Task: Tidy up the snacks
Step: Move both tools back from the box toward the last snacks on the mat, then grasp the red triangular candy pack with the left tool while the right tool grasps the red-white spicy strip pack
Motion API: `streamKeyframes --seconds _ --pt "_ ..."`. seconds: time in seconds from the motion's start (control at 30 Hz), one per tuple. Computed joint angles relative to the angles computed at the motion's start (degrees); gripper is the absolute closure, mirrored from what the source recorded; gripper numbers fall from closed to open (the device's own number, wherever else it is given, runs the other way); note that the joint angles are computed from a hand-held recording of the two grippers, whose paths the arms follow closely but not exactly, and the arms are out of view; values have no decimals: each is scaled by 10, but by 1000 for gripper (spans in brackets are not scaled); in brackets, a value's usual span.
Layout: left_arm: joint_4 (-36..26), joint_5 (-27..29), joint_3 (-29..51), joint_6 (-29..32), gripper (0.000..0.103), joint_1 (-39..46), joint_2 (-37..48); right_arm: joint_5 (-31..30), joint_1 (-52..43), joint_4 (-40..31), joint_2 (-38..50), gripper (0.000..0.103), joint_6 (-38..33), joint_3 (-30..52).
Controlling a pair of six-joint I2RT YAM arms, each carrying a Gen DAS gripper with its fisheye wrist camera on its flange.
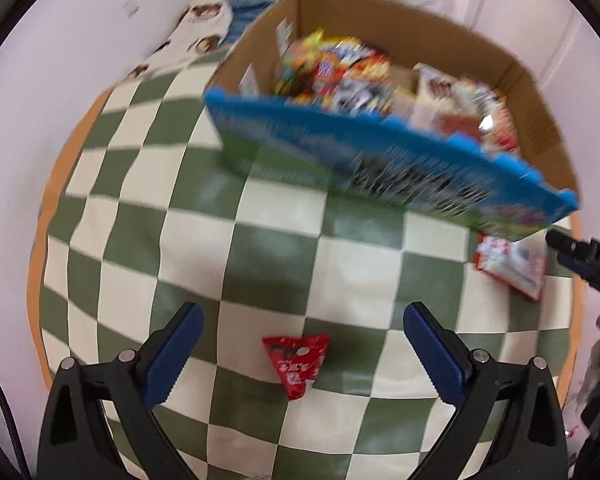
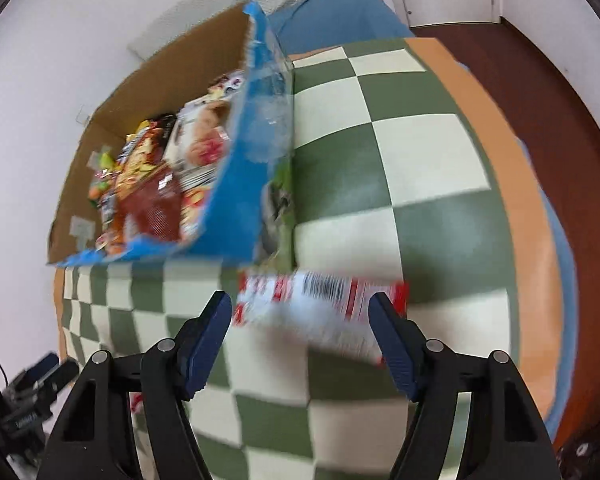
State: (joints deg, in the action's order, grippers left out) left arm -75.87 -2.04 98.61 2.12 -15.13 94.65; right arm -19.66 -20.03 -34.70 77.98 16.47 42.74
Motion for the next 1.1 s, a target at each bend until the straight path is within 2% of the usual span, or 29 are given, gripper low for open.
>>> streamKeyframes --seconds 0.1,0.2,0.4,0.43,0.47,0.53,0.57,0.7,0.77,0.8,0.87,0.93,0.97,1.1 --pt "9 -14 -35 -12 1 -1 -6 -15 -6 44 73 29 -44 -2" --pt "13 -25 -63 -7 1 -3 -18 -22 21 55 78 29 -57 -26" --pt "20 -15 -99 28 1 27 -36 -51 149 20 12 27 13 -72" --pt "22 -12 -101 36 1 34 -36 -13 188 9 -8 20 34 -65" --pt "24 -9 -104 47 1 43 -36 23 212 0 -16 8 42 -57" --pt "27 -2 -107 68 1 66 -28 130 268 -17 -4 5 65 -24" --pt "27 5 -105 78 1 78 -21 152 275 -18 13 5 77 -12" --pt "27 24 -97 110 1 112 4 141 254 10 128 5 125 29" --pt "27 32 -94 122 1 123 10 132 256 21 175 9 149 39" --pt "25 36 -95 129 1 127 11 153 272 19 182 11 156 42" --pt "26 42 -100 145 1 131 16 174 298 16 179 29 167 38" --pt "33 33 -114 158 1 123 12 177 325 16 161 39 184 19" --pt "39 28 -123 166 1 118 8 177 336 13 155 42 192 12" --pt "49 26 -150 188 1 101 -3 159 415 11 108 42 265 -50"
